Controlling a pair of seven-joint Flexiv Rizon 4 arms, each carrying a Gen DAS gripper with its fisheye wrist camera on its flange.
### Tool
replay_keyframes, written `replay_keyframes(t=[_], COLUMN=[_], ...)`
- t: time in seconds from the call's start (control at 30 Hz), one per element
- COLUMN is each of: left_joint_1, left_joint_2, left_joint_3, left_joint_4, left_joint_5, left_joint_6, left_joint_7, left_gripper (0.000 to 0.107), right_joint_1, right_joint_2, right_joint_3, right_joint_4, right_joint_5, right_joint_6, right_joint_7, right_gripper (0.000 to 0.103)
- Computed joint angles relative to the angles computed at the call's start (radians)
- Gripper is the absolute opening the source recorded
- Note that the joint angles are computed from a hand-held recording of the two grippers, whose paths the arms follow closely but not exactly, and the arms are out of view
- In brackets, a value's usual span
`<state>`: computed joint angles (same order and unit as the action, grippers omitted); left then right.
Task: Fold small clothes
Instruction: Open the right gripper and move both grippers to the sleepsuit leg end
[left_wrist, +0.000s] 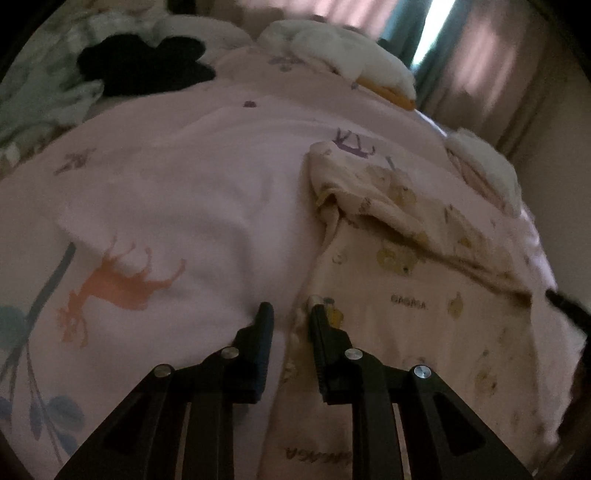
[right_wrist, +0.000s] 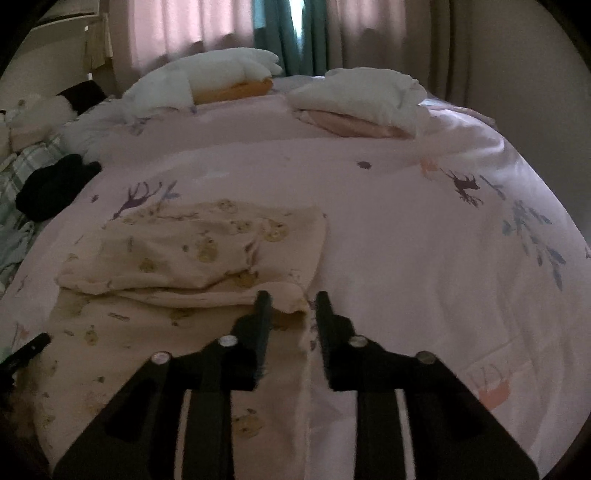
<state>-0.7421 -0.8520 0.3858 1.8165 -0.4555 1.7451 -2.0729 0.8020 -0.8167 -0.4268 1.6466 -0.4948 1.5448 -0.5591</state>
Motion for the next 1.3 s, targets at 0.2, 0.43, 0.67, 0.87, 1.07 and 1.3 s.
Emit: replay_keyframes(t=[0.2,0.43,0.67,0.87,1.07,1.3], left_joint_1=[0.065,0.103,0.093,0.154,0.361,0.652], left_joint_2=[0.009,0.012,0.007,0.017,0.050,0.042], left_joint_3=[-0.073,-0.141,-0.150,-0.229,-0.436,-0.695], left_joint_4=[0.023,0.045,0.046,0.063,0.125,0.231], left_joint_5=[0.024,-0.036,-0.098,-0.092,0.064,0.352], left_joint_6=[0.063,0.122,0.132,0.179,0.258,0.376], left_joint_7=[0.014,0.084,0.143,0.168,0.173,0.038], left_gripper=[0.021,0.021,0.021,0.021,0.025,0.027], right_joint_1=[-0.022,-0.121,-0.150,-0.103,-0.161,-0.059], right_joint_2=[-0.011,-0.092,-0.076,-0.062,-0.006,0.049], right_joint_3=[0.031,0.203,0.226,0.173,0.237,0.152], right_joint_4=[-0.012,-0.164,-0.133,-0.109,0.011,0.188], right_joint_5=[0.031,0.041,0.005,-0.082,-0.049,0.060], right_joint_6=[-0.015,-0.214,-0.191,-0.236,-0.102,0.093], right_joint_7=[0.078,-0.011,0.039,0.097,0.148,0.139], right_gripper=[0.031,0.025,0.013,0.017,0.033,0.042])
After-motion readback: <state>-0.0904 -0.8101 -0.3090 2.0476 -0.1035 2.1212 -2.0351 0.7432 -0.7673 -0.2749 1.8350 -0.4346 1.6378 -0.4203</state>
